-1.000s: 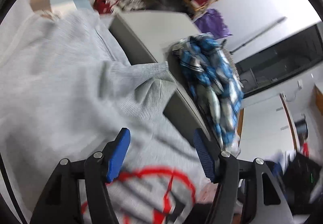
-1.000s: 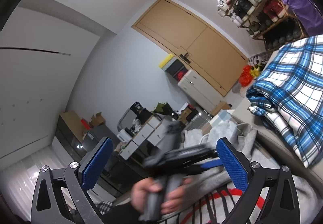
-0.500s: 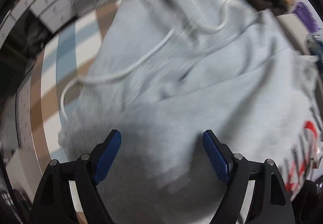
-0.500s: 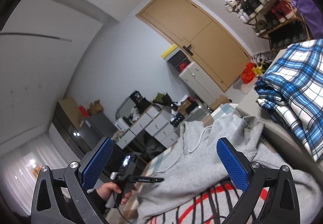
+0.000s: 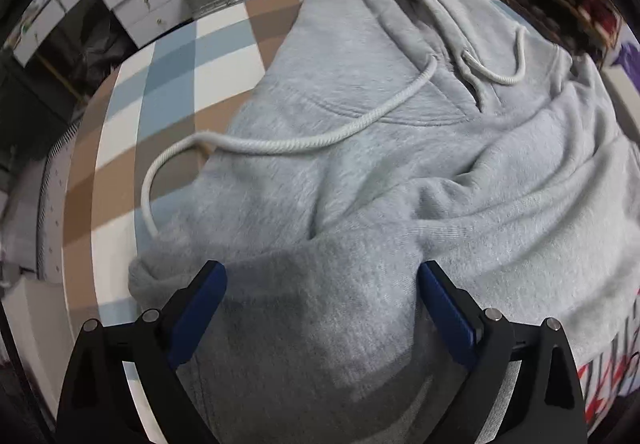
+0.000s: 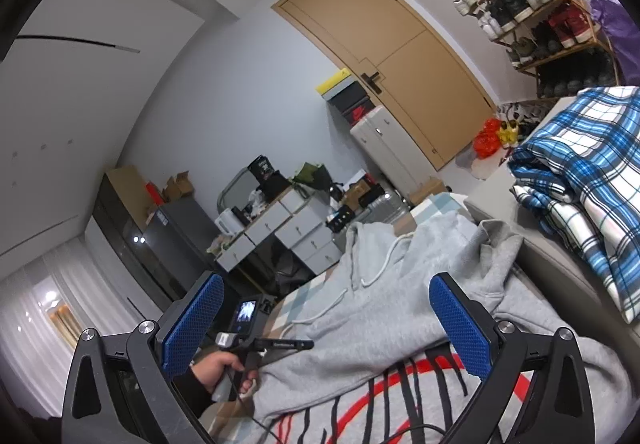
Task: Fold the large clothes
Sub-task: 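Lay the sleeve across the hoodie body and open the left gripper, then move the left gripper to the hoodie hood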
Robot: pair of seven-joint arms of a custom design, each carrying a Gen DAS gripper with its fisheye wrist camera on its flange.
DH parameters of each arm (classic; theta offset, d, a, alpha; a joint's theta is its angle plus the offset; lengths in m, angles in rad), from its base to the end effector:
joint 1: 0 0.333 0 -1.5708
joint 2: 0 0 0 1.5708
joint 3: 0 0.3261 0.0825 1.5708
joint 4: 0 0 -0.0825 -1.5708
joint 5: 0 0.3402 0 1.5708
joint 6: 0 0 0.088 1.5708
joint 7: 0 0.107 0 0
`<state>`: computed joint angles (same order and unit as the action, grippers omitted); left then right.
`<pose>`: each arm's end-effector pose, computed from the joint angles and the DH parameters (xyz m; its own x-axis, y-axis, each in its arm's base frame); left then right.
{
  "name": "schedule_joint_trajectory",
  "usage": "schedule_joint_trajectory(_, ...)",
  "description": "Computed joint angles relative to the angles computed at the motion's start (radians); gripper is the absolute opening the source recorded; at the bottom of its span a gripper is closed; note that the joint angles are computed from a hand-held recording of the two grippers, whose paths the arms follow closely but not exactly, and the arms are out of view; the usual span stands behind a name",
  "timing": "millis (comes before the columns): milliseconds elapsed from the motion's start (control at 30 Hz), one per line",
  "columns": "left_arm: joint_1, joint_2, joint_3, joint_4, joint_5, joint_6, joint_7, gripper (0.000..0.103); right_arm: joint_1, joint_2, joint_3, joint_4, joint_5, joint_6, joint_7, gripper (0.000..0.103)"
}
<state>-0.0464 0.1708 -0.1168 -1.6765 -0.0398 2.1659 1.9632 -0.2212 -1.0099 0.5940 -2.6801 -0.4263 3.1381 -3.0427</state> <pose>0.5960 -0.0943 0.5535 -0.4985 -0.8644 -0.0662 -0.8126 0.4925 -0.3118 0.2341 0.2231 0.6143 -0.0889 -0.7404 -0.6662 -0.1434 0.6714 -0.7270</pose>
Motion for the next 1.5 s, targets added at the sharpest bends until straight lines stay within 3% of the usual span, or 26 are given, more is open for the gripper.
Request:
schedule_joint_trajectory(133, -0.009, -0.06, 0.004, -0.08, 0.075, 0.09, 0.001, 0.094, 0.012, 0.028, -0.005, 0.011, -0.009, -0.005, -0.021, 0.103)
schedule_joint_trajectory(267, 0.006, -0.092, 0.016, -0.073, 0.101, 0.089, -0.041, 0.094, 0.036, 0.074, -0.018, 0.017, -0.008, 0.013, -0.041, 0.103)
schedule_joint_trajectory(367, 0.037, -0.198, 0.023, -0.138, -0.039, 0.126, -0.045, 0.094, 0.04, 0.096, -0.014, 0.036, -0.018, 0.0, -0.068, 0.103)
schedule_joint_trajectory(500, 0.053, -0.375, 0.038, -0.292, -0.307, 0.218, 0.078, 0.094, 0.082, 0.172, -0.007, 0.103, -0.038, -0.145, -0.108, 0.103)
schedule_joint_trajectory(567, 0.018, -0.49, 0.069, -0.392, -0.398, 0.26, 0.121, 0.094, 0.115, 0.223, -0.014, 0.14, -0.055, -0.234, -0.126, 0.103)
schedule_joint_trajectory(667, -0.017, -0.592, 0.085, -0.487, -0.499, 0.328, 0.165, 0.094, 0.151, 0.287, -0.028, 0.168, -0.079, -0.287, -0.126, 0.103)
schedule_joint_trajectory(900, -0.082, -0.799, 0.127, -0.666, -0.62, 0.44, 0.25, 0.094, 0.142, 0.292, 0.009, 0.208, -0.217, -0.357, -0.066, 0.103)
schedule_joint_trajectory(1033, -0.064, -0.884, 0.117, -0.743, -0.601, 0.513, 0.231, 0.095, 0.136, 0.301, 0.029, 0.236, -0.295, -0.395, -0.025, 0.103)
schedule_joint_trajectory(1067, -0.061, -0.904, 0.118, -0.757, -0.589, 0.521, 0.225, 0.1, 0.137, 0.302, 0.028, 0.237, -0.313, -0.394, -0.009, 0.103)
schedule_joint_trajectory(1167, -0.093, -0.946, 0.16, -0.783, -0.595, 0.519, 0.222, 0.102, 0.143, 0.305, 0.021, 0.241, -0.36, -0.393, 0.044, 0.103)
schedule_joint_trajectory(1300, -0.095, -0.975, 0.172, -0.8, -0.584, 0.529, 0.226, 0.102, 0.143, 0.319, 0.012, 0.254, -0.435, -0.376, 0.115, 0.103)
schedule_joint_trajectory(1500, -0.101, -0.974, 0.166, -0.815, -0.568, 0.574, 0.22, 0.102, 0.173, 0.393, 0.012, 0.309, -0.5, -0.429, 0.199, 0.103)
